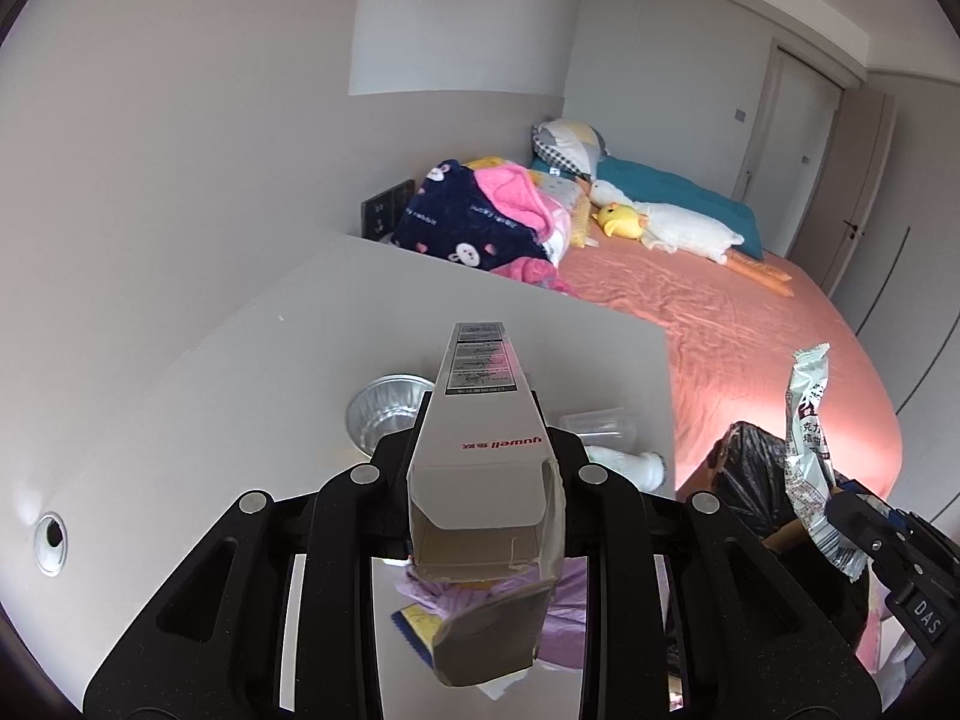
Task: Collect trash
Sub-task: 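Carry the white box and snack bag to the black bin and release both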
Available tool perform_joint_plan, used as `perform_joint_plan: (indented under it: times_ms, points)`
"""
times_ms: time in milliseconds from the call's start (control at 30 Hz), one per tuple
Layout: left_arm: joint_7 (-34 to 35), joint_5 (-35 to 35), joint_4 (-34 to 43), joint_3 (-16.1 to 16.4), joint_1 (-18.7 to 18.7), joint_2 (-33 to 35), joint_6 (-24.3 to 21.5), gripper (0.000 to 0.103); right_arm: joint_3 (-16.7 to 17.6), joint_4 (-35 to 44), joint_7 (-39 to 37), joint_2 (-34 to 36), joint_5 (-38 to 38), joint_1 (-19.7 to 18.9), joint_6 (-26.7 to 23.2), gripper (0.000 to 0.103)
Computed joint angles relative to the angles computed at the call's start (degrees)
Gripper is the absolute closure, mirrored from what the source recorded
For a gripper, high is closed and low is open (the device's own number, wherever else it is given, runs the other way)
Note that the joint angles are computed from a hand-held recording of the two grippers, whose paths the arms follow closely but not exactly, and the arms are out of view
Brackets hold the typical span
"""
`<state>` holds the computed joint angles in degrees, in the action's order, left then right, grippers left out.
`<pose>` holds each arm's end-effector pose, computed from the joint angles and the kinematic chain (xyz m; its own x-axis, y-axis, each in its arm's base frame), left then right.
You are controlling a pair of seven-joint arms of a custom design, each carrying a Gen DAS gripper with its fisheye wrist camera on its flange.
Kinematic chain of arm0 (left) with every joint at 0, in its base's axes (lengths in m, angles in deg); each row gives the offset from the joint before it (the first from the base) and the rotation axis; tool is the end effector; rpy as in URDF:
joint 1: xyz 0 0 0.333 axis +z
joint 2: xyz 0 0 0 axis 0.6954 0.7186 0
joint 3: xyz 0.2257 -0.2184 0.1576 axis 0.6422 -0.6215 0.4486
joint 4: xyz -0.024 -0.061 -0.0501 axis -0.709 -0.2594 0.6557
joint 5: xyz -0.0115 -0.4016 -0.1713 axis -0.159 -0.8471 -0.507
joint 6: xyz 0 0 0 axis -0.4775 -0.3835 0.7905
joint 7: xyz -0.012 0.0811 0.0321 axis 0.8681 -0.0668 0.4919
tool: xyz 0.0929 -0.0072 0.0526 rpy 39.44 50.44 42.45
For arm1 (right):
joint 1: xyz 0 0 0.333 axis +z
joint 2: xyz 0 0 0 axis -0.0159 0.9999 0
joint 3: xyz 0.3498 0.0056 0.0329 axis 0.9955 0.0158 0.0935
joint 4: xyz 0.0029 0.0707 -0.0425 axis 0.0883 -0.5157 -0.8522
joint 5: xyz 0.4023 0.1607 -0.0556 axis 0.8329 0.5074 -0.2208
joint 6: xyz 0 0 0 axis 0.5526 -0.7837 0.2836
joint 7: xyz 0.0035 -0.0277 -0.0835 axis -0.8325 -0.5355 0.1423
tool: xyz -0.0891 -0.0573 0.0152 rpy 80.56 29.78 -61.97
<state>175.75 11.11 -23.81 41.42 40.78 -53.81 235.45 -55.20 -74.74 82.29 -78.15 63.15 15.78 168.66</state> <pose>0.6993 -0.1003 0.5875 -0.1029 -0.9862 0.1298 -0.6149 -0.0395 -0.7876 0.6306 0.2522 0.5689 0.1205 -0.9486 -0.2927 -0.5927 0.1677 -0.7878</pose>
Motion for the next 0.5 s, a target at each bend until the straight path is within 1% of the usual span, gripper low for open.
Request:
perform_joint_plan:
  times_ms: [100, 200, 333, 500]
  points:
    - [3.0, -1.9, 1.1, -1.6, -0.2, 0.8, -0.3, 0.077, -2.2, -2.0, 5.5, -1.7, -4.8, 0.6, 0.1, 0.084]
    - [7.7, -6.1, 2.0, -3.8, -0.1, 1.4, -1.0, 0.077, -3.3, -3.7, 11.0, -3.3, -9.6, 0.0, -0.3, 0.084]
    - [13.5, -10.7, 2.8, -5.6, -0.7, 1.9, -1.7, 0.077, -3.4, -5.7, 17.4, -5.2, -15.3, -1.7, -1.0, 0.084]
    - [20.1, -16.3, 4.0, -7.6, -1.5, 2.6, -3.5, 0.077, -2.8, -7.7, 24.3, -7.4, -21.6, -4.5, -1.9, 0.084]
